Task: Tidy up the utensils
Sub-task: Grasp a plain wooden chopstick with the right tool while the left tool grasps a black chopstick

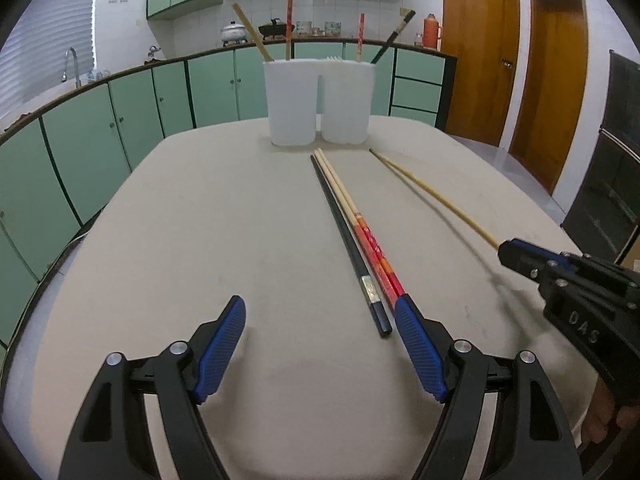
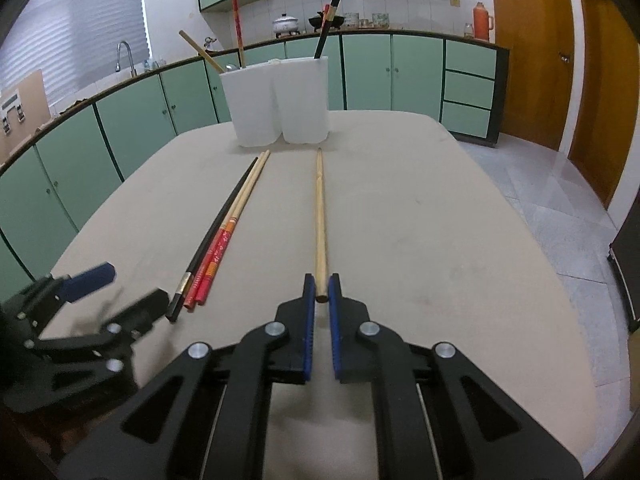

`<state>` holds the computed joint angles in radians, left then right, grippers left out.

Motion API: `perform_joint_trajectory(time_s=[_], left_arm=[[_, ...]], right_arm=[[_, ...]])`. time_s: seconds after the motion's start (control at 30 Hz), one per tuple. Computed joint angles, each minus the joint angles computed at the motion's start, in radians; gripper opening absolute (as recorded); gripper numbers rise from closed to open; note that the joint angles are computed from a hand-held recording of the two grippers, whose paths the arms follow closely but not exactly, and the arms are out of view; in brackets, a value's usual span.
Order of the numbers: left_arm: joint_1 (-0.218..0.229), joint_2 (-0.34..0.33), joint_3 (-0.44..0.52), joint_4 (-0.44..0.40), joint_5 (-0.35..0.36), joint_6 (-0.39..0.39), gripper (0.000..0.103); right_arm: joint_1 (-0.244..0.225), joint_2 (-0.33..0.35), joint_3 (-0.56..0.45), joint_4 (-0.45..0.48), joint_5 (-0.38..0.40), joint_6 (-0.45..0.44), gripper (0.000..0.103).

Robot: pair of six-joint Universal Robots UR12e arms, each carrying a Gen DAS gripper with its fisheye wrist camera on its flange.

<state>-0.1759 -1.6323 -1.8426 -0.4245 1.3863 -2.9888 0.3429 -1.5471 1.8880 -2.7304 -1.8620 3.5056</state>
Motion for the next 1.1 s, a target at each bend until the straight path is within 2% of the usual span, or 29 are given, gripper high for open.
perform_joint_trajectory(time_s=[0.33, 0.43, 0.53, 0.63, 0.67, 0.73, 0.8, 1.1], left_arm=[[-0.009, -0.007, 0.010, -0.031, 0.011, -0.013, 0.067], [-0.018, -0.010, 0.012, -0.032, 0.036, -0.010, 0.062], [-0.016, -0.011, 0.011, -0.027, 0.037, -0.021, 0.053], [-0.016, -0.011, 0.010, -0.020, 0.036, -0.021, 0.039], [-0.017, -0.012, 0.010, -0.016, 0.034, -0.021, 0.031], [-0.017, -0.011, 0.008, -0.013, 0.028, -0.015, 0.021], [-0.017, -0.012, 0.007, -0.009, 0.025, -0.010, 0.007], [0.003, 0.001, 0.016, 0.006, -0.014, -0.038, 0.006]], right_arm=[[-0.003, -0.006, 0.010, -0.013, 0.013, 0.009, 0.006], [-0.003, -0.003, 0.007, -0.011, 0.018, 0.011, 0.006], [-0.003, 0.000, 0.005, -0.007, 0.024, 0.013, 0.006], [-0.004, 0.000, 0.004, -0.001, 0.029, 0.015, 0.006], [-0.004, 0.001, 0.004, 0.001, 0.030, 0.015, 0.006], [-0.005, 0.001, 0.002, 0.002, 0.031, 0.014, 0.006], [-0.006, 0.002, 0.000, 0.006, 0.029, 0.013, 0.006], [-0.004, 0.000, -0.008, -0.006, 0.008, -0.010, 0.006]])
